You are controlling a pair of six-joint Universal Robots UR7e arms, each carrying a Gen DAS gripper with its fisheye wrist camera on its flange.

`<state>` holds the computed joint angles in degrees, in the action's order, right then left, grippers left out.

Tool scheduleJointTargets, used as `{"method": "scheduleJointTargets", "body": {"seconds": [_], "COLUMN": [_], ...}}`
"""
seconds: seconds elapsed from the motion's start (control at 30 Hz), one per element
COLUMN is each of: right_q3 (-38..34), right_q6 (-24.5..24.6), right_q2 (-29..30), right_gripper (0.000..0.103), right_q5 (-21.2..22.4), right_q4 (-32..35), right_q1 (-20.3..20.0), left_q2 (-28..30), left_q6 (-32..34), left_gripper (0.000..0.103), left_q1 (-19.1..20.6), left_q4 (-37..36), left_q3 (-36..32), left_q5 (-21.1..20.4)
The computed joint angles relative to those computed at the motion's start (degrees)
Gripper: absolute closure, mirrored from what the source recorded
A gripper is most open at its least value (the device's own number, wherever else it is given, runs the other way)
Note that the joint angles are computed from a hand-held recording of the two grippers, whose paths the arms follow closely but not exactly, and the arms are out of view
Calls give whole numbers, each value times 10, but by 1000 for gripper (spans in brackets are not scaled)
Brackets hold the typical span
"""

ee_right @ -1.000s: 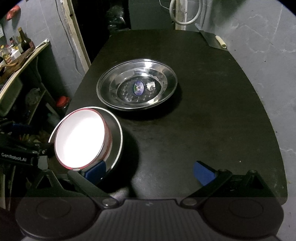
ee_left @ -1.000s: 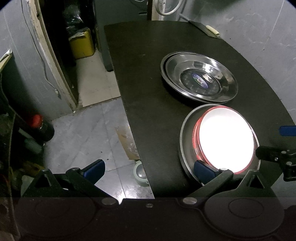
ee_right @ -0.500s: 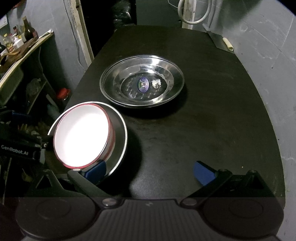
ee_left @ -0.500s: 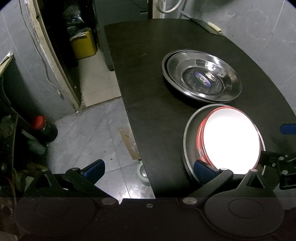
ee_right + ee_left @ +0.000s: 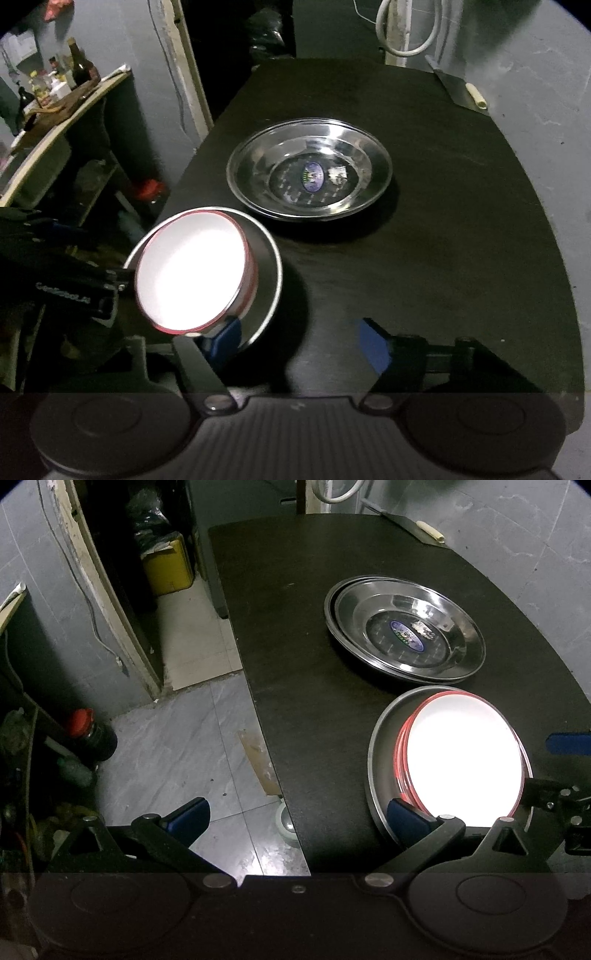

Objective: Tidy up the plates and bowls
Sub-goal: 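Lift the deep steel bowl stack with both tools and carry it over the basin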

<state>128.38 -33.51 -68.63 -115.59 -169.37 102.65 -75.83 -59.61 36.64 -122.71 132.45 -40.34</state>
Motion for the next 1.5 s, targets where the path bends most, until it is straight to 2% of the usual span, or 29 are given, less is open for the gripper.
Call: {"method": "scheduleJointTargets", "body": {"seconds": [0.23,0.33,0.53,0.63,0.83,0.9,0.93,1.1,1.5], "right_q3": [3,4,3,3,0,-4,-7,-15,-14], "right_q6": [-13,-19,-29,-29,-23,-17,-13,-16,-17], "right_q2": [-10,-13,-19,-20,-23,-22,-21,-10,-10], "right_gripper": [55,63,79,79,79,78,77,70,73], "right_q5": [27,36,50,53,58,57,55,38,47], "right_q4": [14,18,44,47,60,69,75,89,87], "right_q1": [-4,-6,-4,-5,-8,-7,-6,1,-5], "left_q2": [0,-3,-13,-16,-16,-12,-10,-2,-1], "left_q6": [8,14,42,56,104,120,127,137,137], "left_gripper": [7,12,32,42,70,84,87,89,88], "left_q1": [-6,-9,-14,-15,-10,-8,-8,-8,-6], "left_q4": [-1,-11,-67,-96,-173,-193,-200,-195,-192], "left_q3": [1,5,24,32,46,48,48,41,39], "left_q5": [0,-2,-9,-15,-40,-48,-52,-51,-55]}}
